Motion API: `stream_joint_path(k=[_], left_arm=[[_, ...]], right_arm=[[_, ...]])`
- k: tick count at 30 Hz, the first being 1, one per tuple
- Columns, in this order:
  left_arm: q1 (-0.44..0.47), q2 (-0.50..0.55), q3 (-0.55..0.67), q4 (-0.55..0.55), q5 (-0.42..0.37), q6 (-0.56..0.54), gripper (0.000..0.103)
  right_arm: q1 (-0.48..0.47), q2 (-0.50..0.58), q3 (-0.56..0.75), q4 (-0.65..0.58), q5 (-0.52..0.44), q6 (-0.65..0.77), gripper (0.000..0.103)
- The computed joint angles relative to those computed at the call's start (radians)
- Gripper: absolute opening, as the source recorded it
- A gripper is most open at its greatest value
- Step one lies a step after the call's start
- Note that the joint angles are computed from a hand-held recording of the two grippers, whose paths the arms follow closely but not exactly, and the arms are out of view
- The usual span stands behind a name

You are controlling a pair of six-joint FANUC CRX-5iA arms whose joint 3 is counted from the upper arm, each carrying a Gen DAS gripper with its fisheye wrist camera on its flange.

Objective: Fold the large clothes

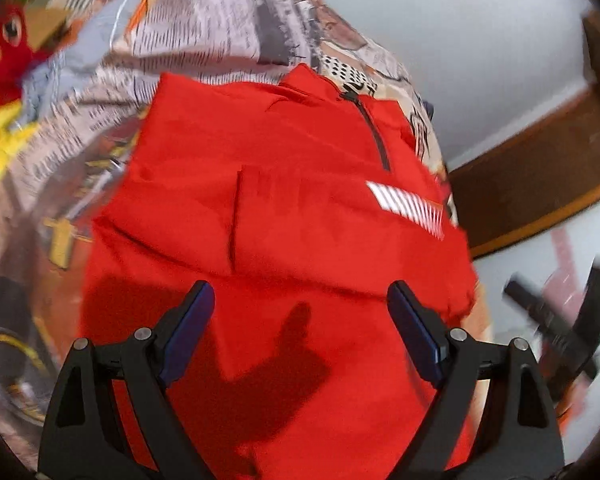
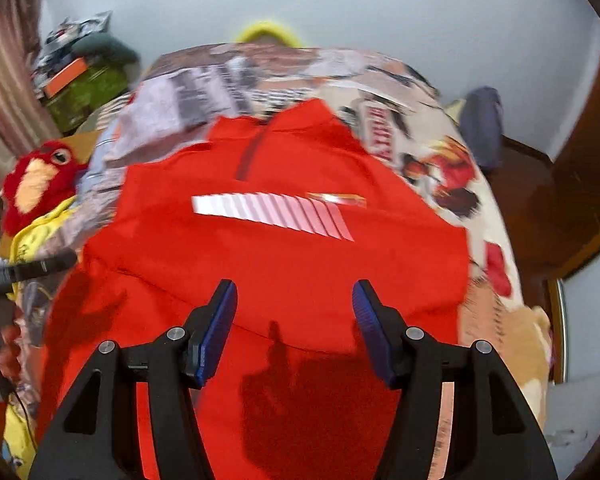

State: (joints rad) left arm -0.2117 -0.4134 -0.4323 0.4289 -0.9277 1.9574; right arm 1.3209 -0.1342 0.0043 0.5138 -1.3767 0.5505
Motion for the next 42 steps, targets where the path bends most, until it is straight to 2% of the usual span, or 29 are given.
stream_joint_path(k=[5, 9, 11, 12, 13, 15, 16, 17, 18, 20, 21, 22, 23, 26, 31, 34, 37, 42], left_arm=[[0.041, 0.043, -0.106, 0.214, 0.085, -0.054, 0.088], [0.039, 0.094, -0.120, 0.235, 0.104, -0.043, 0.087], [0.033, 0.114, -0.159, 0.311, 0.134, -0.096, 0.086], [0.026, 0.122, -0.192, 0.372, 0.155, -0.124, 0.084], [0.017, 0.119, -0.207, 0.381, 0.182, -0.113, 0.083], [0.009, 0.114, -0.200, 0.361, 0.202, -0.106, 0.071], [0.006, 0.126, -0.162, 0.302, 0.178, -0.077, 0.058], [0.002, 0.142, -0.123, 0.241, 0.154, -0.044, 0.049], [-0.005, 0.152, -0.095, 0.204, 0.138, -0.031, 0.046], [-0.022, 0.171, -0.040, 0.147, 0.111, -0.030, 0.028], [-0.030, 0.180, -0.010, 0.111, 0.095, -0.021, 0.024], [-0.041, 0.189, 0.027, 0.060, 0.076, -0.004, 0.015], [-0.063, 0.206, 0.092, -0.025, 0.045, 0.031, 0.011], [-0.116, 0.244, 0.240, -0.199, -0.020, 0.084, 0.011], [-0.225, 0.266, 0.477, -0.460, -0.101, 0.106, 0.010], [-0.268, 0.256, 0.558, -0.562, -0.110, 0.105, 0.010], [-0.336, 0.269, 0.667, -0.728, -0.168, 0.158, 0.010], [-0.327, 0.245, 0.657, -0.802, -0.195, 0.177, 0.010]], right_arm=[[-0.034, -0.080, -0.091, -0.020, 0.006, -0.057, 0.056], [-0.067, -0.129, -0.144, -0.058, 0.028, -0.090, 0.056], [-0.085, -0.146, -0.165, -0.079, 0.044, -0.104, 0.056], [-0.089, -0.158, -0.178, -0.086, 0.047, -0.107, 0.056], [-0.097, -0.162, -0.184, -0.095, 0.051, -0.111, 0.056], [-0.110, -0.169, -0.197, -0.109, 0.058, -0.123, 0.056], [-0.117, -0.172, -0.201, -0.120, 0.063, -0.124, 0.056], [-0.126, -0.175, -0.204, -0.137, 0.068, -0.122, 0.056], [-0.131, -0.177, -0.205, -0.149, 0.072, -0.120, 0.056], [-0.136, -0.176, -0.206, -0.157, 0.073, -0.127, 0.056], [-0.136, -0.178, -0.209, -0.154, 0.075, -0.130, 0.056], [-0.135, -0.180, -0.212, -0.150, 0.077, -0.134, 0.056], [-0.133, -0.183, -0.213, -0.145, 0.079, -0.138, 0.056], [-0.128, -0.191, -0.216, -0.119, 0.076, -0.153, 0.056], [-0.131, -0.198, -0.212, -0.060, 0.063, -0.169, 0.056], [-0.142, -0.204, -0.207, -0.018, 0.058, -0.192, 0.056], [-0.168, -0.200, -0.195, -0.005, 0.071, -0.204, 0.056], [-0.201, -0.168, -0.174, -0.022, 0.100, -0.205, 0.056]])
